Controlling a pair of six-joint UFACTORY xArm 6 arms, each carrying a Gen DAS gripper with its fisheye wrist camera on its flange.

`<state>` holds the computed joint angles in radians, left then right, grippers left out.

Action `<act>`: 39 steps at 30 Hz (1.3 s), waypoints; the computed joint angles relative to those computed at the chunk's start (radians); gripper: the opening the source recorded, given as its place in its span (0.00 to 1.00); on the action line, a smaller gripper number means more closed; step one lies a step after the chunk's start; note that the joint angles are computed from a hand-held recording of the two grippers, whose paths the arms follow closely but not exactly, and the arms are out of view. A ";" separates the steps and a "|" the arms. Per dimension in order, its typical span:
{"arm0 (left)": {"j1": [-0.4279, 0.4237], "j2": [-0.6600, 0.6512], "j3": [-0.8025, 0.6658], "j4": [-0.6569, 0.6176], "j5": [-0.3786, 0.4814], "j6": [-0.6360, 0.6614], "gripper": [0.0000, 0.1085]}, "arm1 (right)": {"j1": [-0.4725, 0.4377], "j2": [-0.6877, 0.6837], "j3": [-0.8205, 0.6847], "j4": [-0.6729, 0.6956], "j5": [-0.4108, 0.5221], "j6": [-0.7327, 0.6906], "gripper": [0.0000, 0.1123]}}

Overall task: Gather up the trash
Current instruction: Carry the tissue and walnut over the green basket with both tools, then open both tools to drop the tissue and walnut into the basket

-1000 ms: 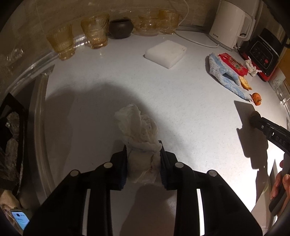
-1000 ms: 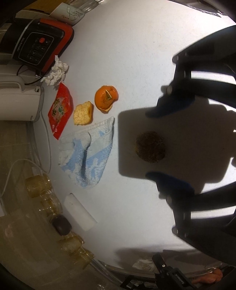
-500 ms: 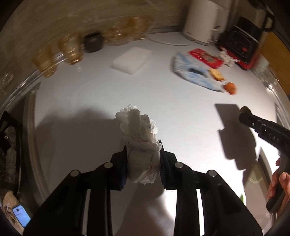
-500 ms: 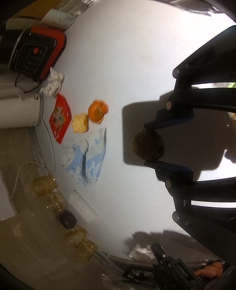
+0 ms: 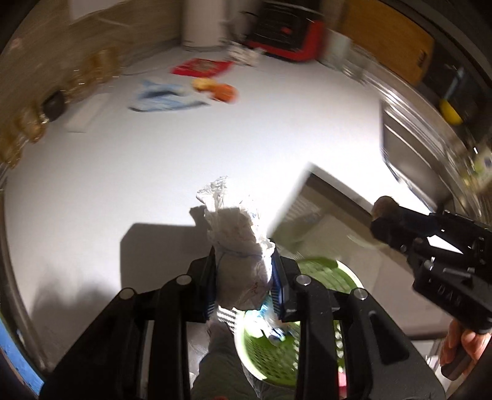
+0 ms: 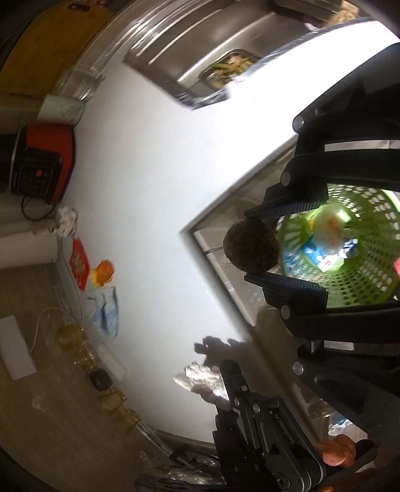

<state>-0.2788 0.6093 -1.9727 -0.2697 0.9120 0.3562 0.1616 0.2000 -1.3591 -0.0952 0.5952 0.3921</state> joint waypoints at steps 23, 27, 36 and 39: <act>-0.143 -0.183 0.390 0.044 0.021 -0.048 0.57 | -0.034 -0.327 0.467 0.178 -0.092 -0.135 0.32; -0.137 -0.188 0.388 0.045 0.019 -0.055 0.60 | -0.029 -0.325 0.466 0.185 -0.092 -0.147 0.32; -0.110 -0.194 0.379 0.064 0.000 -0.055 0.67 | -0.012 -0.295 0.438 0.198 -0.088 -0.165 0.32; -0.103 -0.196 0.381 0.080 -0.009 -0.066 0.67 | -0.004 -0.281 0.423 0.204 -0.085 -0.174 0.32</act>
<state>-0.3814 0.4130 -1.5916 -0.1898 0.9031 0.2904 0.1577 -0.0815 -0.9363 0.1093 0.5099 0.2185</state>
